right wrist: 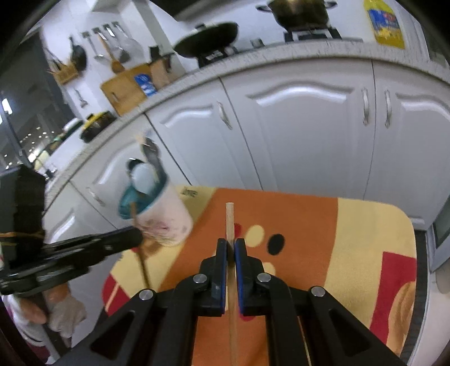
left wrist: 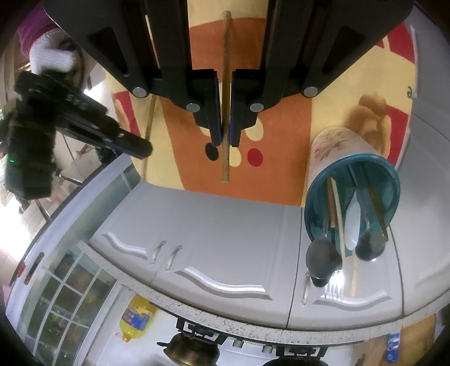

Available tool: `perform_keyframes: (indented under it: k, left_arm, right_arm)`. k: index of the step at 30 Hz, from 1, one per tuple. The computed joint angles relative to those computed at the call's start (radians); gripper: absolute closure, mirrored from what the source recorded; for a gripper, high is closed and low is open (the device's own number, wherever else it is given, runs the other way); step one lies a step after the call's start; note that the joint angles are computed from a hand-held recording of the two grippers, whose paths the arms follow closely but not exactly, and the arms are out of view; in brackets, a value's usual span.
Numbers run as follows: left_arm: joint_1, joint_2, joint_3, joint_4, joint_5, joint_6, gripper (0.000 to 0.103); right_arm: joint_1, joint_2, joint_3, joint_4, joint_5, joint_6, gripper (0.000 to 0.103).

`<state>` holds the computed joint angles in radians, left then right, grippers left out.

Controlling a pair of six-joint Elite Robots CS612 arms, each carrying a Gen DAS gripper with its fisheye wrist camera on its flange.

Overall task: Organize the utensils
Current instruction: 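Lift both chopsticks upright and carry them over the floral cup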

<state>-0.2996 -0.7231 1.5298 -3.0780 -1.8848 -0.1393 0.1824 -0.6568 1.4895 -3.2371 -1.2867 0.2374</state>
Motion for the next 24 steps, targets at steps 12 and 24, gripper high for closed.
perform_keyframes:
  k: [12, 24]
  left_arm:
    - [0.01, -0.047, 0.066, -0.075, -0.01, 0.007, 0.099]
    - [0.019, -0.068, 0.08, -0.116, 0.021, 0.005, 0.099]
  right_arm:
    - [0.036, -0.051, 0.043, -0.058, -0.052, -0.091, 0.098]
    - [0.053, -0.065, 0.023, -0.067, -0.085, -0.133, 0.098]
